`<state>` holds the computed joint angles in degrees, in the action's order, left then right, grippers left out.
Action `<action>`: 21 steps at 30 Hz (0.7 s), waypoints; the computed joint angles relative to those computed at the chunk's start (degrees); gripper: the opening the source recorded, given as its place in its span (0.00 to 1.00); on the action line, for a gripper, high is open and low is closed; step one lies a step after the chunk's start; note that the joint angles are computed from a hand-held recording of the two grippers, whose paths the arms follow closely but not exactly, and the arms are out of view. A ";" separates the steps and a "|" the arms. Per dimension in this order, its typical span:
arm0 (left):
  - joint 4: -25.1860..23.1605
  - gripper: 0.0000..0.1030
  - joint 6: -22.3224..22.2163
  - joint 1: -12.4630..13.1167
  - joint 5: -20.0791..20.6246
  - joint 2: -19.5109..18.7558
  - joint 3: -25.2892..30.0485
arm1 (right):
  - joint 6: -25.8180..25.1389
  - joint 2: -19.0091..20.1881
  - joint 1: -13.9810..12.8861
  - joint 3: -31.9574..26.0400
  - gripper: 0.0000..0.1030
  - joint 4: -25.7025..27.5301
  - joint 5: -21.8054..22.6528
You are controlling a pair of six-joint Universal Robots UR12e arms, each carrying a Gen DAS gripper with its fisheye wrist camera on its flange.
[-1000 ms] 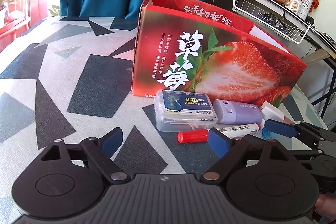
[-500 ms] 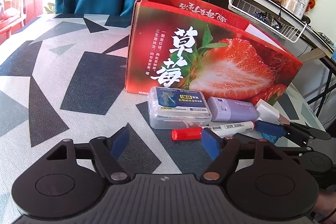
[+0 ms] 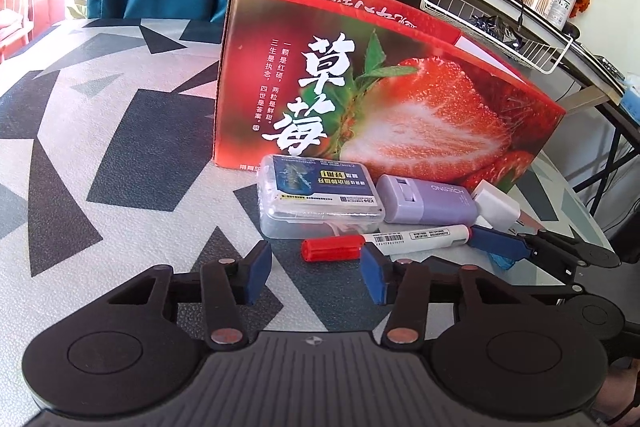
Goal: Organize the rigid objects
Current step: 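Close the left gripper on the white red-capped marker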
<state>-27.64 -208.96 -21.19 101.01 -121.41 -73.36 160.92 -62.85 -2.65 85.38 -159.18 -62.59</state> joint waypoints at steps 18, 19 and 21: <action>0.09 0.39 1.11 -0.40 0.29 -0.93 1.10 | 0.93 0.12 -0.16 0.11 0.45 -0.87 0.16; 0.01 0.39 1.23 -0.44 0.45 -0.93 1.13 | 0.96 0.11 -0.20 0.12 0.45 -0.86 0.27; -0.42 0.39 1.32 -0.49 0.67 -0.92 1.27 | 0.71 0.09 -0.17 0.16 0.44 -0.93 0.13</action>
<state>-28.07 -207.63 -21.68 101.68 -122.33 -72.09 161.63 -62.76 -2.82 85.54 -160.11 -62.46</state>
